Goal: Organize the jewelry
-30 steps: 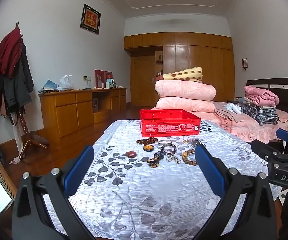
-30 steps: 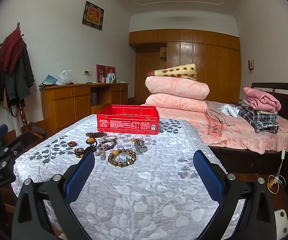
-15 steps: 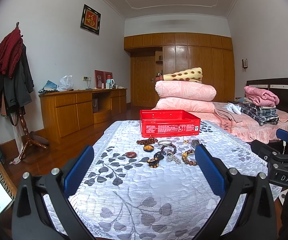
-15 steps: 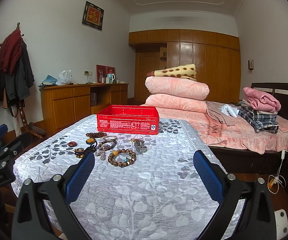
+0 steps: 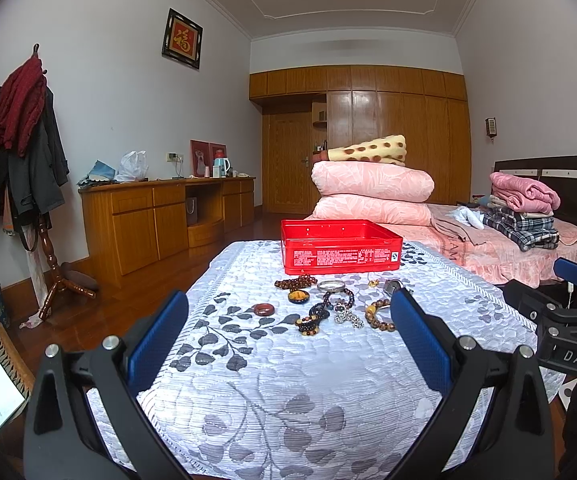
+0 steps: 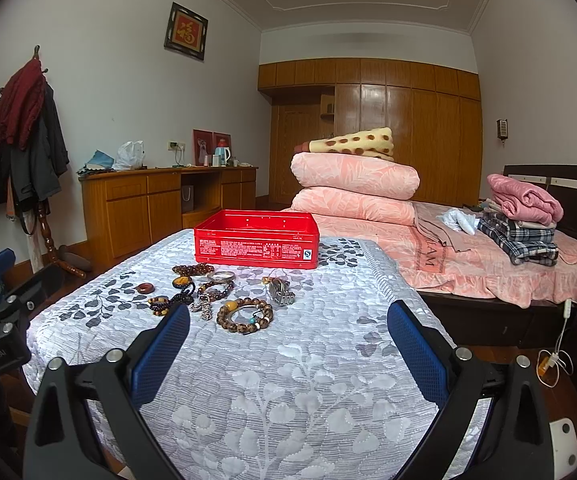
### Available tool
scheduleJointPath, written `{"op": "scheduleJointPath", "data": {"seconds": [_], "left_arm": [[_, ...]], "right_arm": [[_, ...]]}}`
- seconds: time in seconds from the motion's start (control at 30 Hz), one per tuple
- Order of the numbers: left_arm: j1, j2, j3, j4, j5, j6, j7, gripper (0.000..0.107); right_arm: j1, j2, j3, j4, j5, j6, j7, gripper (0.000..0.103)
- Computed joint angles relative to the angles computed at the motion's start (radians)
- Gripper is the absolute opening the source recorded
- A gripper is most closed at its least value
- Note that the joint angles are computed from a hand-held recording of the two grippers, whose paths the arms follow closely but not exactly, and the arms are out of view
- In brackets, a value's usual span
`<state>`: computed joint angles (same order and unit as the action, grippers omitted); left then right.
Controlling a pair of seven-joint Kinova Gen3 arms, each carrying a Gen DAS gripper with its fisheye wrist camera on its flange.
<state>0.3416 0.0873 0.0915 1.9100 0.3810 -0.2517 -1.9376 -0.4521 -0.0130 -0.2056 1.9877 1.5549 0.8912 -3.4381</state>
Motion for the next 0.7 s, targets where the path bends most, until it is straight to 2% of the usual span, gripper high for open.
{"op": "scheduleJointPath", "data": {"seconds": [0.7], "left_arm": [[0.0,0.0,0.0,0.0,0.002,-0.001,-0.002,0.098]], "right_arm": [[0.001,0.001,0.0,-0.001,-0.001,-0.001,0.001,0.097]]}}
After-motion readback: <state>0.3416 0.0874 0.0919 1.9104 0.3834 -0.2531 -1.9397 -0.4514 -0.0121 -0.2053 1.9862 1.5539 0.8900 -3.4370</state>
